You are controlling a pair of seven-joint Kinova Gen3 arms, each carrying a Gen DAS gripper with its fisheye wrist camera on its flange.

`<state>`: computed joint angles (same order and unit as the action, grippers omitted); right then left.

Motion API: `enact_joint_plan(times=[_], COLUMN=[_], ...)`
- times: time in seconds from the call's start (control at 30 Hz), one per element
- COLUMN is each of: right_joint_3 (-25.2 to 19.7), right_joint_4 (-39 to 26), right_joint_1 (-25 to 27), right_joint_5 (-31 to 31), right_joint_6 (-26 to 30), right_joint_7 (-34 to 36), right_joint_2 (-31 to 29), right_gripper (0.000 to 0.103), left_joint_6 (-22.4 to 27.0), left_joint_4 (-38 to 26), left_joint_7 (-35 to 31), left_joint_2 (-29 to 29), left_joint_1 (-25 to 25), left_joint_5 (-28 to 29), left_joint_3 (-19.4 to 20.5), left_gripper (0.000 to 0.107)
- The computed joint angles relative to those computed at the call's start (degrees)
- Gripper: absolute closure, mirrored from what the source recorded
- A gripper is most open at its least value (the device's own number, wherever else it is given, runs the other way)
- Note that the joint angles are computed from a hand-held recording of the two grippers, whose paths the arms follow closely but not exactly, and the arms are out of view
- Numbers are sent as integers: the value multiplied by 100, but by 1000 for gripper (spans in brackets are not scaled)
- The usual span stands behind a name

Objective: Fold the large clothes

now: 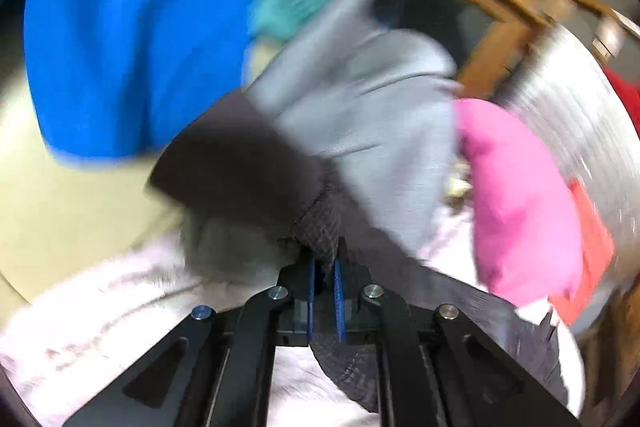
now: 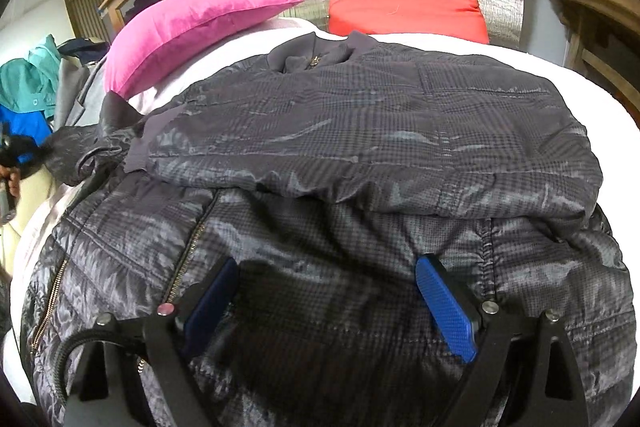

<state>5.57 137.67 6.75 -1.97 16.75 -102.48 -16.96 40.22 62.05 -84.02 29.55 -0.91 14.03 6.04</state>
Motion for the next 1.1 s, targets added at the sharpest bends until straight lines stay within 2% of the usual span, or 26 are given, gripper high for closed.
enact_joint_plan(times=[0.13, 0.2, 0.33, 0.43, 0.5, 0.57, 0.67, 0.73, 0.8, 0.93, 1.0, 1.1], right_joint_3=[354, 498, 831, 1147, 1573, 2104, 2901, 3388, 3583, 4064, 4481, 5104], right_joint_4=[33, 46, 75, 108, 135, 142, 9, -25, -58, -277, -426, -603], right_joint_1=[-271, -376, -619, -861, -1228, -1607, -2077, -2288, -2189, -2152, -2472, -3247], right_joint_5=[-210, -325, -589, -829, -929, -1319, -1789, -1972, -1978, -1902, -1962, -2107], right_joint_6=[-52, -67, -100, -140, -157, -120, 240, 518, 759, 1147, 1241, 1081], right_joint_7=[242, 367, 658, 901, 1010, 1414, 1831, 1985, 1981, 1853, 1697, 1403], right_joint_2=[-41, -64, -114, -168, -263, -395, -649, -1066, -1462, -1959, -2161, -2311], right_gripper=[10, 10, 10, 10, 10, 11, 11, 11, 11, 10, 11, 10], left_joint_6=[-608, -860, -888, -642, -429, 37, 736, 1053, 997, 172, -237, -892], left_joint_4=[618, 812, 782, 414, 184, -210, -807, -881, -570, 492, 1023, 1728], left_joint_7=[-565, -809, -974, -799, -647, -293, -224, -282, -406, -429, -391, -148], left_joint_2=[-838, -1210, -1455, -1234, -1022, -679, -7, 198, 52, -598, -940, -1248], left_joint_1=[413, 771, 1629, 2351, 2869, 3399, 3901, 4082, 4023, 3700, 3594, 3205], left_joint_5=[-292, -447, -699, -977, -1096, -1299, -1479, -1502, -1400, -1042, -1026, -1024], left_joint_3=[149, 281, 465, 627, 615, 535, 562, 539, 581, 553, 393, 384], left_gripper=[100, 100, 100, 100, 100, 99, 86, 74, 70, 45, 42, 38])
